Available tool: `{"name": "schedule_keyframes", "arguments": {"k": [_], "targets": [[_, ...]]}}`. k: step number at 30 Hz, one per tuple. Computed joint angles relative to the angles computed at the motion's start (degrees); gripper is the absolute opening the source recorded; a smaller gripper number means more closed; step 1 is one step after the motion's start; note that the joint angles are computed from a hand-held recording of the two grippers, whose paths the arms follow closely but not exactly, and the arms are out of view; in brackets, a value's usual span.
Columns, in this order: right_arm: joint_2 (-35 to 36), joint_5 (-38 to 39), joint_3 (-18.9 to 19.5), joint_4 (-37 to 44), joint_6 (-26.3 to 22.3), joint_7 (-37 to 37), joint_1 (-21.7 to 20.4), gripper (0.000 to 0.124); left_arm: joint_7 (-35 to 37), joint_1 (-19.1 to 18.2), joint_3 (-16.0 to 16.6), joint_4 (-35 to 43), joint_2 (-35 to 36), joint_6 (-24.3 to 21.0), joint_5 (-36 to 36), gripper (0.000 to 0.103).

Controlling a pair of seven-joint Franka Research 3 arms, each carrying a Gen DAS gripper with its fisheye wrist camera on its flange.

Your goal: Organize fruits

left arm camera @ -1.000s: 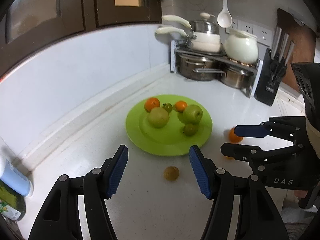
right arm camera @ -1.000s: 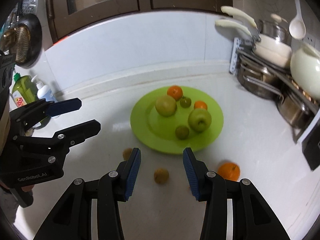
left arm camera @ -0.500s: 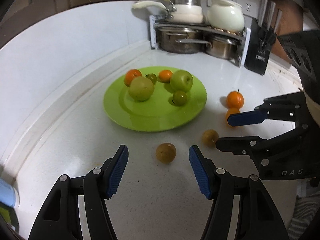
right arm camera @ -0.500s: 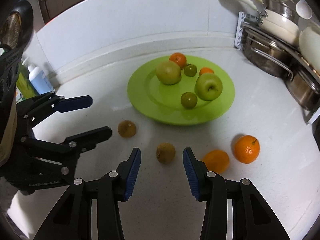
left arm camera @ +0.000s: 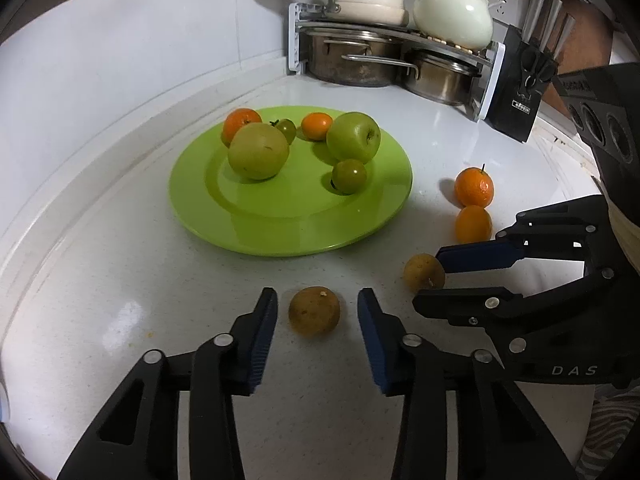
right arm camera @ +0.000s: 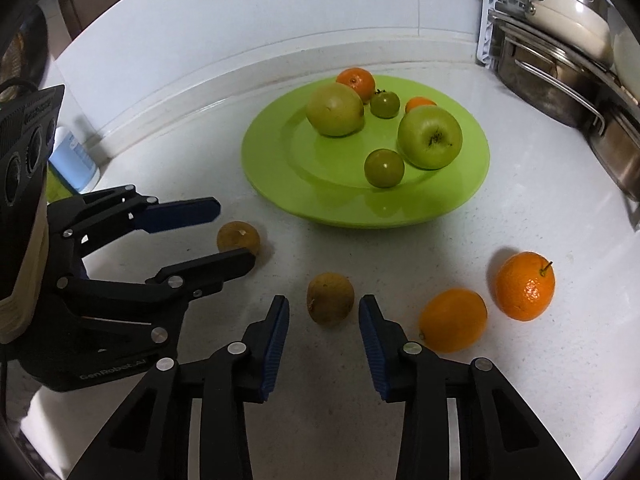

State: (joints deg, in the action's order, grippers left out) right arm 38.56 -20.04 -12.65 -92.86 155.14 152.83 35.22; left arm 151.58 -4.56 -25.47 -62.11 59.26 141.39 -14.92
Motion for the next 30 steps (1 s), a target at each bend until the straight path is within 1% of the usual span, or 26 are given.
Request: {"name": "schedule_keyframes", "arguments": {"k": [3,5,8,12,14,21,26,30], "targets": [[0.2,-0.2,-0.3,0.3,-0.2,0.4,0.2,0.035,-0.1,-0.5,0.3,1.1,0.7,-0.9,0.6,0.036],[0.4,0.0,-0.1,0.6,-0.3,0.1,0.0,0.031,-0.2,-0.7,0.5,1.2,0.8,-0.7,0.7,0.032],[0.8,0.4,0.2,1.1,-0.4,-0.5,-0.4,0.029,-0.7,-0.9,0.6,1.6,1.1,-0.8,0.7,0.028],[0.8,0.5,0.1,1.0,-0.1,-1.0,-0.4,0.027,-0.4,-0.7,0.4,1.0,0.9,-0.2,0.7,0.028],[0.7,0.5,-0.1,0.7,0.1,-1.0,-0.2,0.027,-0.3,-0.6,0.4,-0.1,0.3,0.9,0.8,0.028],[-0.1,-0.2,-0.8,-0.3,0.9,-0.3,0.6,0.027,0.4,1.3,-1.2,-5.2,-2.4,4.9,-0.2,0.028],[-1.3,-2.1,-2.0,-1.2,1.2,1.2,1.6,0.027,0.6,3.0,-2.9,-9.0,-4.6,8.0,-1.4,0.028],[-2.1,-4.1,-2.7,-1.3,1.6,2.4,2.0,0.027,1.4,4.1,-4.5,-10.4,-5.5,10.7,-2.2,0.028]]}}
